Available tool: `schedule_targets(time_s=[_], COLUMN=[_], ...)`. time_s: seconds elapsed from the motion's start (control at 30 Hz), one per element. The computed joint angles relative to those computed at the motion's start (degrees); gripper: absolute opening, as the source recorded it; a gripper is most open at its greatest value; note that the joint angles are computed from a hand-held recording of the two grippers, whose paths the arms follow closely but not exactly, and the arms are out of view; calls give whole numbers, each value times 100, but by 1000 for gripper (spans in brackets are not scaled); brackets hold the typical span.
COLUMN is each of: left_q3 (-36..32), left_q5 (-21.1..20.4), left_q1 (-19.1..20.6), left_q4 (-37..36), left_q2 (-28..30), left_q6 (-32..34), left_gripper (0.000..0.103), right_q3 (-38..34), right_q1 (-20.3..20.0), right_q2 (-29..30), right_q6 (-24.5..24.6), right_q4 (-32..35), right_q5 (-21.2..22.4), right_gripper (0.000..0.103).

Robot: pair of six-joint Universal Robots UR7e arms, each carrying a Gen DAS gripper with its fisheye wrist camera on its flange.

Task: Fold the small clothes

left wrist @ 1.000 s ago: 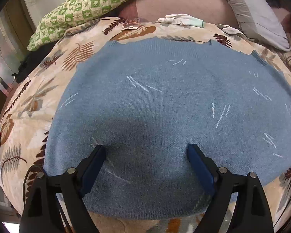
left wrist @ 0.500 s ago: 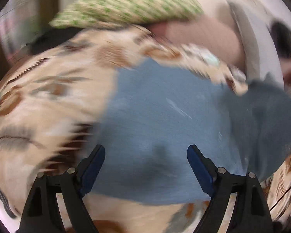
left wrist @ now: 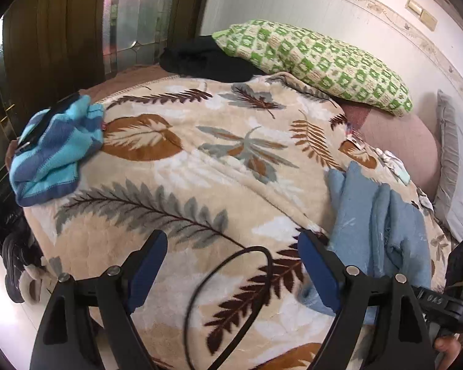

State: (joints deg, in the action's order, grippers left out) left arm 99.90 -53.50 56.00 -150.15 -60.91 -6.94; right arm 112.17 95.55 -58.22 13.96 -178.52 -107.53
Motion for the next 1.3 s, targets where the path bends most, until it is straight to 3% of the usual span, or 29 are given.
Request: schedule_targets(time_s=[0.1, 0.13, 0.2, 0.23, 0.3, 0.33, 0.43, 0.5, 0.57, 0.7, 0.73, 0.77, 0.8, 0.87, 0.93, 1.0, 1.1, 1.2, 1.3], left_q3=[40, 47, 44, 40, 29, 27, 60, 86, 98, 111, 112, 116, 116, 97, 88, 129, 138, 152, 173], left_q5=[-122, -168, -243, -280, -418, -475, -619, -649, -650, -624, -635, -633, -626, -676, -741, -764, -854, -925, -931], left_q1=[-91, -114, -159, -177, -210, -220, -239, -224, -193, -117, -97, -79, -64, -29, -10, -15, 13, 61, 124], left_q4=[-61, -77, -91, -70, 15, 42, 67, 79, 112, 150, 155, 144, 138, 171, 193, 106, 63, 20, 10], left_q2=[4, 6, 25, 28, 43, 51, 36, 9, -22, -76, -88, -97, -102, -111, -135, -183, -238, -286, -348], left_q6=[16, 38, 66, 69, 66, 59, 79, 71, 36, 62, 75, 86, 81, 32, 32, 103, 112, 94, 74], left_gripper=[87, 87, 87, 87, 87, 87, 87, 87, 87, 87, 87, 87, 87, 87, 87, 87, 87, 87, 87], right_q3=[242, 319, 430, 439, 457, 383, 170, -108, -433, -1025, -1026, -1022, -979, -888, -812, -475, -29, 38, -221], right_q1=[143, 227, 422, 618, 904, 1058, 1309, 1520, 1575, 1344, 1269, 1231, 1166, 1079, 974, 762, 480, 514, 796], right_q2=[-270, -376, -571, -624, -598, -550, -296, 238, 774, 1535, 1523, 1477, 1321, 939, 651, 84, -570, -807, -591], right_q6=[-222, -292, -407, -456, -769, -943, -1386, -2100, -2744, -3648, -3629, -3451, -3032, -2046, -1394, -763, -193, -132, -394], right_q4=[-440, -529, -641, -723, -1033, -927, -298, -227, -257, -444, -338, -132, 206, 846, 981, 796, 314, -37, -312], right_q5=[-21, -87, -421, -886, -1640, -2104, -2759, -3581, -4390, -5337, -5310, -5268, -5069, -4602, -4086, -3127, -1986, -1497, -1347], right_gripper=[13, 22, 64, 86, 87, 87, 87, 86, 85, 82, 79, 68, 62, 36, 28, 26, 25, 22, 19])
